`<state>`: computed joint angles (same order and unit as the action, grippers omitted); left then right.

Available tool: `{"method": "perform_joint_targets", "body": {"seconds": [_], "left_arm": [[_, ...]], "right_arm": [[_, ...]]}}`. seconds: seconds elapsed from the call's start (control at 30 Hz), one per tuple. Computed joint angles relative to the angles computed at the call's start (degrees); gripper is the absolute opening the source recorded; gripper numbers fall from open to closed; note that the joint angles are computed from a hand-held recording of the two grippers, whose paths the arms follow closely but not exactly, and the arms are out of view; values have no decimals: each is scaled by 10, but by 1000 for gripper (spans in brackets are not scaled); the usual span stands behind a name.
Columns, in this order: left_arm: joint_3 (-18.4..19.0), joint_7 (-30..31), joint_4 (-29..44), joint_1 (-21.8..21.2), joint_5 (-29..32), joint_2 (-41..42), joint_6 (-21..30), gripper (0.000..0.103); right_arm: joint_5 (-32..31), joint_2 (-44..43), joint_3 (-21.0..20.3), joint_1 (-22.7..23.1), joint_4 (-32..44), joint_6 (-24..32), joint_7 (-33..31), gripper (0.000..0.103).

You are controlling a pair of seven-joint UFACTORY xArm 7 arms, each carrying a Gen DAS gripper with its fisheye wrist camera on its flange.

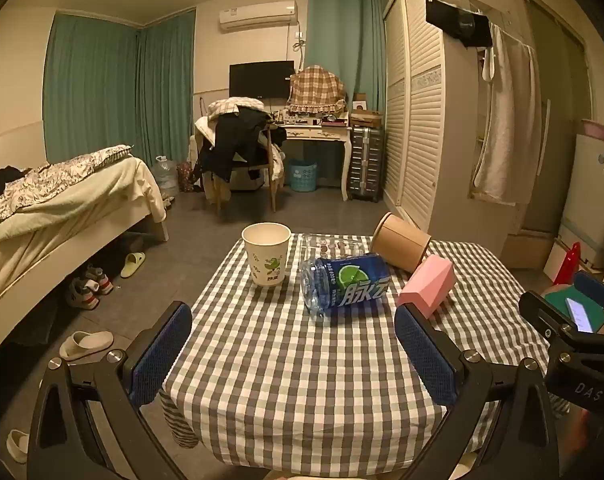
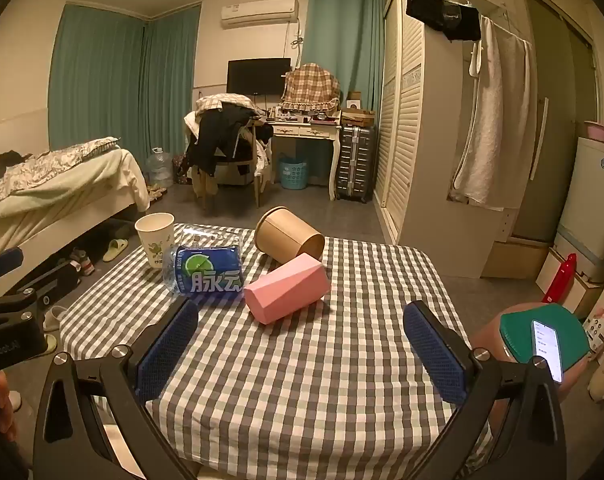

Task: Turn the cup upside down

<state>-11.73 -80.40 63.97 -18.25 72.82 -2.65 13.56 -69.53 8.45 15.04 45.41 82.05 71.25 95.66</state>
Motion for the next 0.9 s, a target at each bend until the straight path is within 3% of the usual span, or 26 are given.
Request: {"method": "perform_joint_targets", "body": {"seconds": [0.27, 0.9], "left_arm": [[7, 15, 0, 3, -22, -1, -8, 103], [2, -9, 2, 2, 8, 1, 0, 103]], "right_arm": [[2, 1, -2, 1, 0, -1, -1, 103], [4, 5, -5, -3, 1, -10, 1, 103]]}}
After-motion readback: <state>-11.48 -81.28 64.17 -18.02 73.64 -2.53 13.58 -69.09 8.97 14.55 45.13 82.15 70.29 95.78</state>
